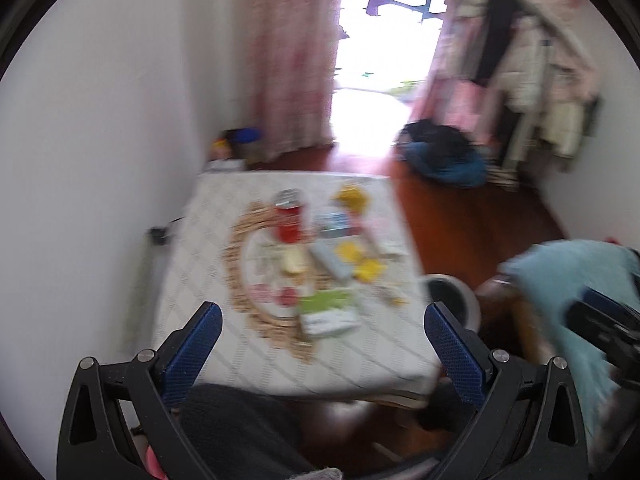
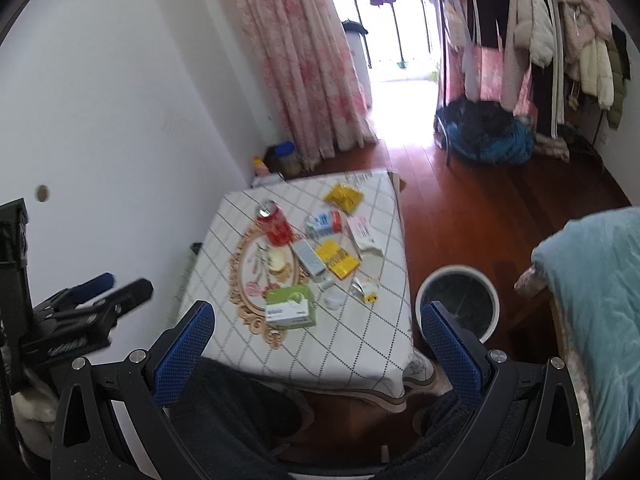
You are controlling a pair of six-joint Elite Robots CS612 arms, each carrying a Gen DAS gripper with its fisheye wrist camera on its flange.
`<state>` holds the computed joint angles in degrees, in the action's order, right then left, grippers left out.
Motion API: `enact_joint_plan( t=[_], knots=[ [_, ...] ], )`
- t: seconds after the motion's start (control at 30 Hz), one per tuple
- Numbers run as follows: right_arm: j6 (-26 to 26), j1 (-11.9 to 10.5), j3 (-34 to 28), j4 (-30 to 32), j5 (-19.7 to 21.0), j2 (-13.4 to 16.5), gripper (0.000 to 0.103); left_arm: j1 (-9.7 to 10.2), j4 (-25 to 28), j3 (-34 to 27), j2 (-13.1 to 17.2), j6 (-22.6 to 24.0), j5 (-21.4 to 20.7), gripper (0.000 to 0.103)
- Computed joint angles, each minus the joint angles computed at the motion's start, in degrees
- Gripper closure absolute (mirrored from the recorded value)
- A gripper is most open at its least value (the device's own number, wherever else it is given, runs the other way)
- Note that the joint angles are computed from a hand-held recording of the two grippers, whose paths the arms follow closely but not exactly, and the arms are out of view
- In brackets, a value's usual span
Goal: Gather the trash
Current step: 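Grasp the lemon peel with the left tool while the right tool grasps the pink-white box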
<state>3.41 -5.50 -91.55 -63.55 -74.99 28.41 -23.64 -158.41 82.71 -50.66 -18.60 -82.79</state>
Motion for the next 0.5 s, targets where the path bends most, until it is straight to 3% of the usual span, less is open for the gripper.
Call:
enact_joint_plan(
  t=[0.1, 0.17, 0.27, 0.33, 0.5],
  knots=[
    [1.6, -0.1, 4.9, -0.7, 0.6, 0.4, 0.000, 0.63, 5.4, -4.3, 3.9, -3.1, 3.9, 0.000],
    [2.1, -0.2, 7.7, -1.3, 1.1, 0.6, 0.000, 1.24, 9.6, -7.6, 6.5, -4.7, 3.8, 0.000],
    [2.5, -0.1, 14.3, -2.8, 1.1, -0.1, 0.005, 2.20, 17.3, -14.8, 11.4, -6.9, 2.1, 0.000],
    [2.1, -0.1, 19.6, -4.2, 0.8, -0.9, 0.028, 2.56, 20.6, -18.6, 14.0, -7.9, 1.2, 0.000],
    [3.0, 0.3, 33.9, -9.5, -0.4, -4.7, 0.028, 4.04, 28.5, -30.4, 22.6, -9.9, -4.2, 0.001]
  ],
)
